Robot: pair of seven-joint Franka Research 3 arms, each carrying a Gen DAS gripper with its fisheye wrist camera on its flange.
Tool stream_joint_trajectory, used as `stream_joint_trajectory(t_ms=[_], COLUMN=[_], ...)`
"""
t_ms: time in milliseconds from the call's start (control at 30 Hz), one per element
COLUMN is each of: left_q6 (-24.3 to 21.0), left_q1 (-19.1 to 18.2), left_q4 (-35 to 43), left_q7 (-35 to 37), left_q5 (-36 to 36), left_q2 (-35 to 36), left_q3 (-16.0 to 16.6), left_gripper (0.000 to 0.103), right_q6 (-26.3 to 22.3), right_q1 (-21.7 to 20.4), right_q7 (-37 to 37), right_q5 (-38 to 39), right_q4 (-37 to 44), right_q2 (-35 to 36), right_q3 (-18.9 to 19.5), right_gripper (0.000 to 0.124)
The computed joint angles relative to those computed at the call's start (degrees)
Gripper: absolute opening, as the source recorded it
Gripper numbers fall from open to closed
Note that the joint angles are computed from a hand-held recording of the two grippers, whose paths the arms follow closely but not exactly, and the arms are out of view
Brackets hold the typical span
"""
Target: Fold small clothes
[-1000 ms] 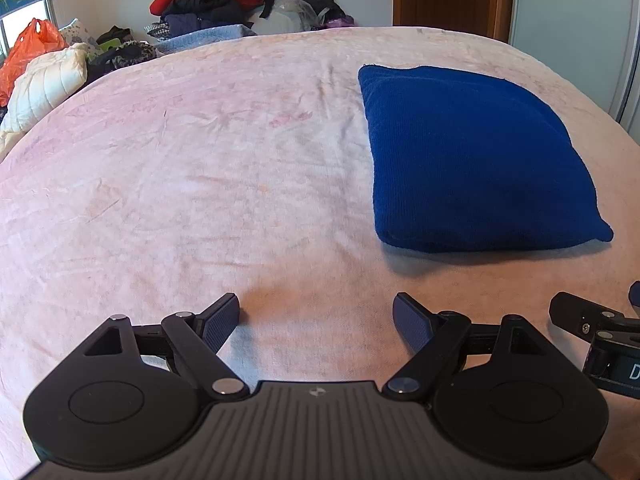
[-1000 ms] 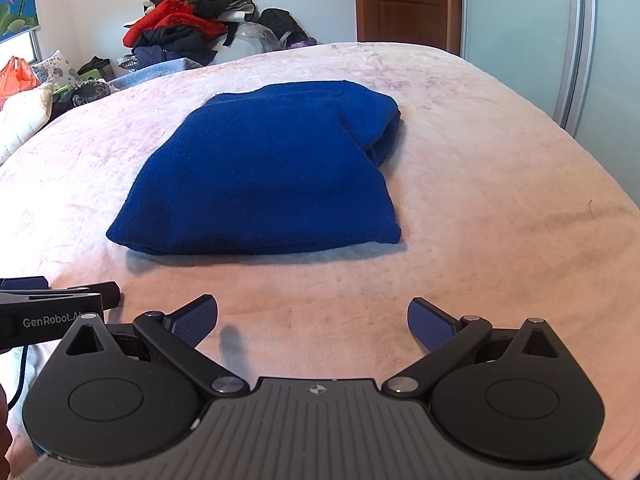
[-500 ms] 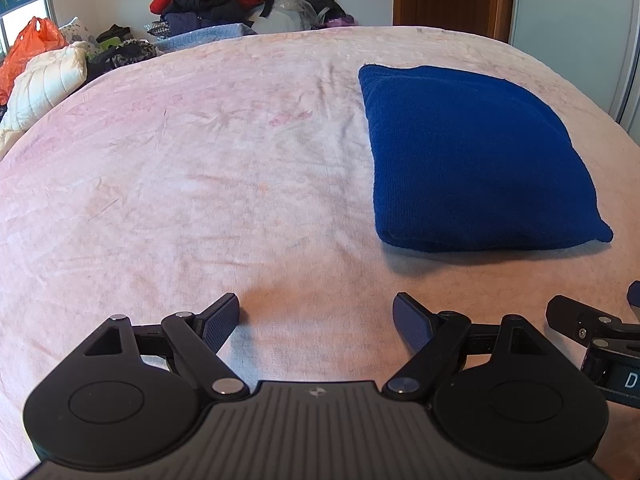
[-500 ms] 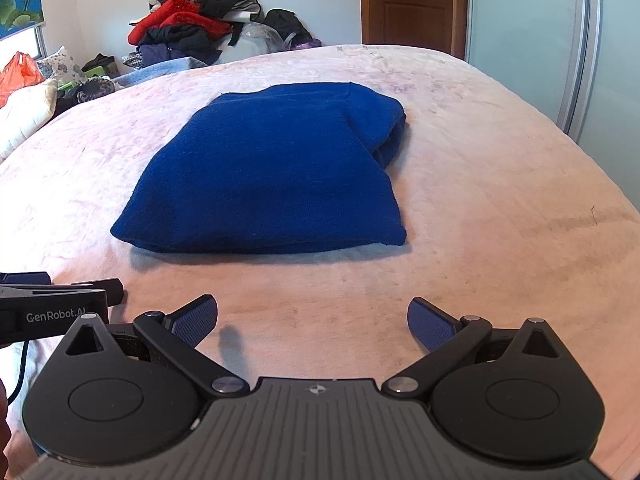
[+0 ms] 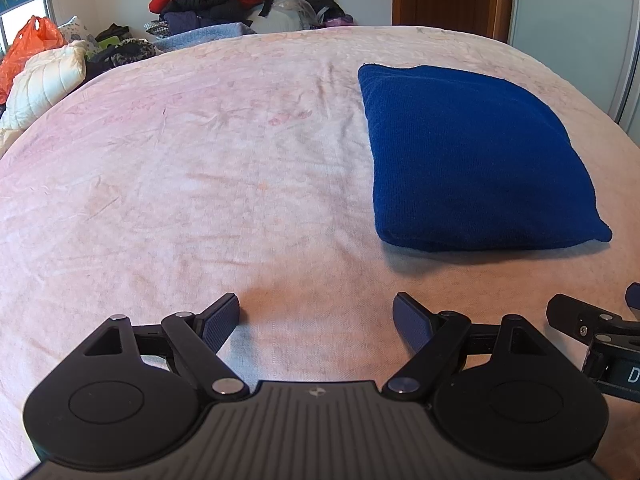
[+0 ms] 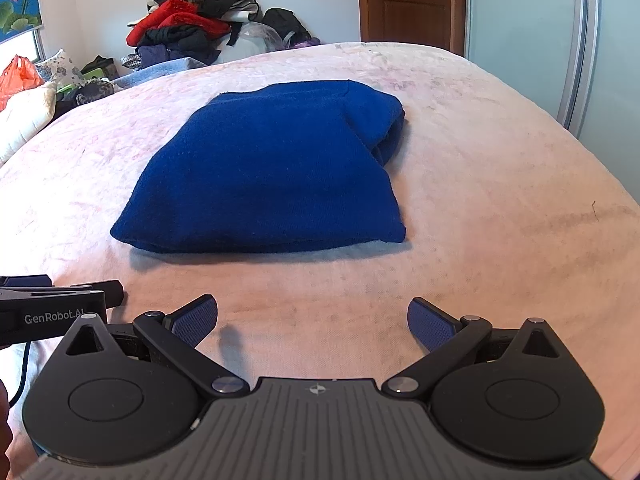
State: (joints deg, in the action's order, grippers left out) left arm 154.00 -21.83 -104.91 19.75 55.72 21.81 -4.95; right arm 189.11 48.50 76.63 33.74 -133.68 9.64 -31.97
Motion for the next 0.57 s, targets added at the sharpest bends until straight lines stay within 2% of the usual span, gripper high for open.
stream_joint_trajectory(t_ms=[133,367,467,533,567], left_q6=[0.00,3.74,3.69,3.53,3.41], left_q1=[0.02,0.24,0.36,0.90,1.27], left_q4=[0.05,-1.29,-1.52,-1.84,-2.23], left_q7=[0.31,-2.02,-3.55,-4.42,-5.03], left_q5=[-0.07,1.90,3.32,3.69,3.85], left_q2=[0.07,-0.78,-1.35,-1.77,-2.16], left_q3=[-0.04,0.86,1.38,1.53,1.67], left_gripper=[0.084,0.084,0.084,0.084,0.084], right_q6=[-0.10,0.25,1.98,3.40,4.77], right_q1=[0.00,-0.70,0.39,2.80,2.29], right_q7=[0.10,0.09,-2.09,-4.86,-5.68], right_q5=[-0.27,-0.38,1.31,4.20,5.00], right_q4=[-0.02,-0.17,-0.49,-0.20,0.01], right_q2=[0.01,-0.23,-0.29,0.26,0.71], right_q3=[-0.08,0.53,-0.90,-4.11,-4.40], right_gripper=[0.102,0.102,0.102,0.102,0.102])
